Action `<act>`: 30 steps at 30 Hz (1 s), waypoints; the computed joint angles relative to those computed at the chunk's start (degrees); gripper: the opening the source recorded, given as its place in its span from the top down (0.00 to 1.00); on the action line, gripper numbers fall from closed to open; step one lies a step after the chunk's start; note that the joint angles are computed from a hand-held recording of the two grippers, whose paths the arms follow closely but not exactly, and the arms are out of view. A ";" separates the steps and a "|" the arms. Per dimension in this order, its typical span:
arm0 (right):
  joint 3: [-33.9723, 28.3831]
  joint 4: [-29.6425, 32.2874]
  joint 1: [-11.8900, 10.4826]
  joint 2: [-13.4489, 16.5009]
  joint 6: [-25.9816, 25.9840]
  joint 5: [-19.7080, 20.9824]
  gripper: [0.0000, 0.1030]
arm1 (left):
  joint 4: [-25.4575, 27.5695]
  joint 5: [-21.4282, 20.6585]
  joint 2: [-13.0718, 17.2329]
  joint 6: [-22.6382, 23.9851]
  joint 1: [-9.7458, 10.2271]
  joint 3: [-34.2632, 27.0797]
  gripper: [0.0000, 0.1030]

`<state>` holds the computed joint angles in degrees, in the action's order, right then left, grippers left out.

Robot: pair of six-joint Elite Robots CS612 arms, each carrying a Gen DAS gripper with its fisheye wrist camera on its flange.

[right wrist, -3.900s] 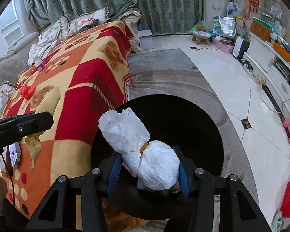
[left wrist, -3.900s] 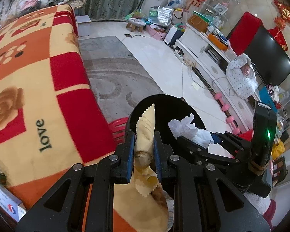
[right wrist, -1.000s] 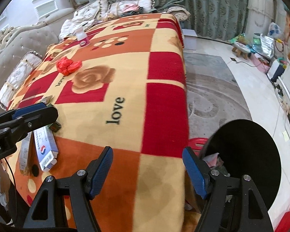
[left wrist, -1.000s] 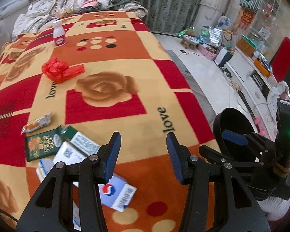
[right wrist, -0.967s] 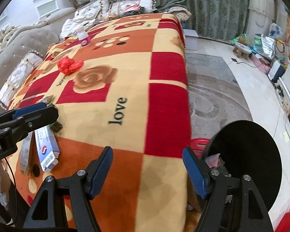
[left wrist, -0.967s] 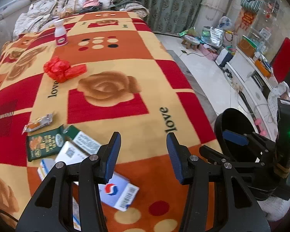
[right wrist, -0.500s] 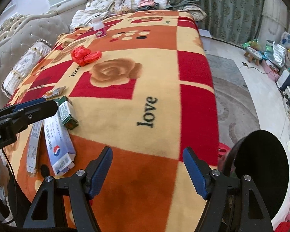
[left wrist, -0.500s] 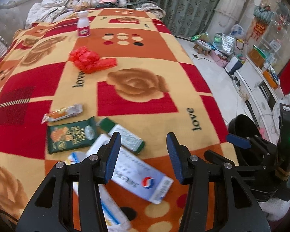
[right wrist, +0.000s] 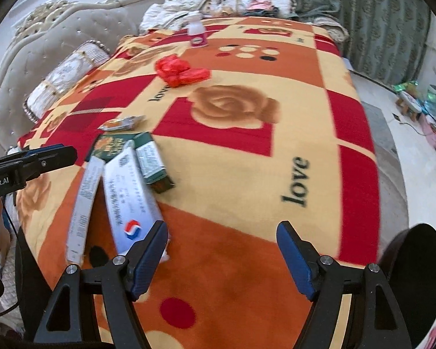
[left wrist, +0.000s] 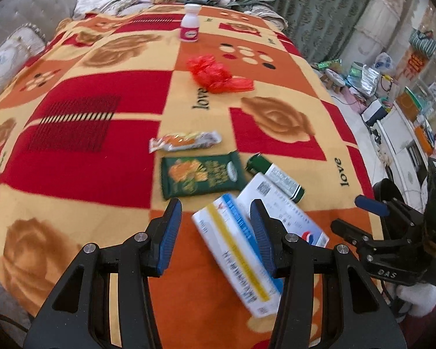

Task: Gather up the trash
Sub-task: 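Move both open tools back over the blanket toward the medicine boxes, then grasp the white-yellow-blue medicine box with the left tool while the right tool grasps the green-white box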

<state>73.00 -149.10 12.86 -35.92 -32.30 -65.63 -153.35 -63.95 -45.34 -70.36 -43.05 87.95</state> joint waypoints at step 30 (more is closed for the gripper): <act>-9.55 4.65 4.07 5.34 -4.75 0.97 0.73 | -3.94 -5.29 0.38 -0.64 -0.89 1.52 0.54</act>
<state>63.45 -144.45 16.93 -30.58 -37.04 -64.66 -157.29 -69.24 -44.96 -71.00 -43.94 89.46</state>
